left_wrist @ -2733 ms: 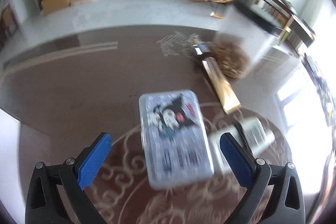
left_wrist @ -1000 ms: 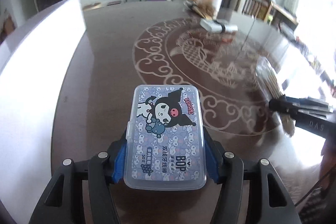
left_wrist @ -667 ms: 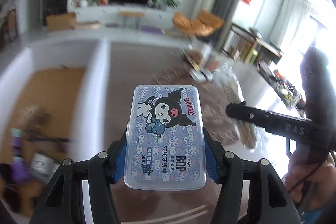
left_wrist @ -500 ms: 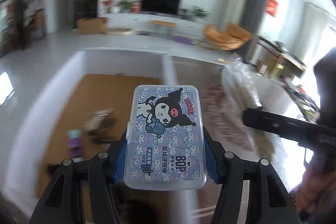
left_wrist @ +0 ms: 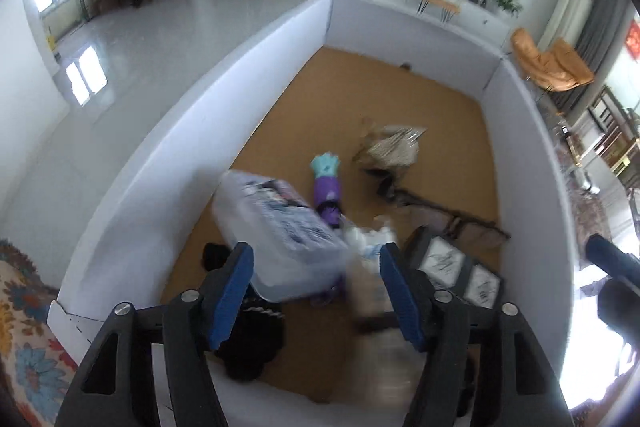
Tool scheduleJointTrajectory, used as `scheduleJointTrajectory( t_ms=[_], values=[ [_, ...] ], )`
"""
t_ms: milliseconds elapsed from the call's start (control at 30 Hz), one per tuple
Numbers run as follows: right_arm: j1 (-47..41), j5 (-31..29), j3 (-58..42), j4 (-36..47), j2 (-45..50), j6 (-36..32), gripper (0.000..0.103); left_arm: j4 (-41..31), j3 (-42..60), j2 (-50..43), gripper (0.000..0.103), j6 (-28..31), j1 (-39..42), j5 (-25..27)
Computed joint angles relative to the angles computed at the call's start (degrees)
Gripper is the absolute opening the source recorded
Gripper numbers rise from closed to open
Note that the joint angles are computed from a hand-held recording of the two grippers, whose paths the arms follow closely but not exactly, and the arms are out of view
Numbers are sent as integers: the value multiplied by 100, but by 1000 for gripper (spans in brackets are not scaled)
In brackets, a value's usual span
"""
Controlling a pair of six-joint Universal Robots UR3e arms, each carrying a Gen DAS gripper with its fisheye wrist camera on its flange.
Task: Organize objects
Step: 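Carry the swab bag and cartoon box over the bin and open both grippers, then bring both open grippers back over the table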
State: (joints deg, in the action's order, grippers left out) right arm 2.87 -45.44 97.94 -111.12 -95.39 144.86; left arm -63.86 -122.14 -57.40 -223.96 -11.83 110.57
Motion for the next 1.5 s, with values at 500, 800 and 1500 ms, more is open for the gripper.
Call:
scheduleJointTrajectory(
  t_ms=[500, 800, 1500],
  values=[
    [-4340, -1037, 3466, -3355, -820, -1284, 98, 1727, 4033, -4544, 83, 507, -3057, 446],
    [-4507, -1645, 3070, -3958, 46, -369, 98, 1236, 6150, -6879, 83, 734, -3130, -394],
    [-4532, -1637, 3032, -3755, 87, -386, 103, -1109, 11106, -10242, 103, 123, -2177, 398]
  ],
)
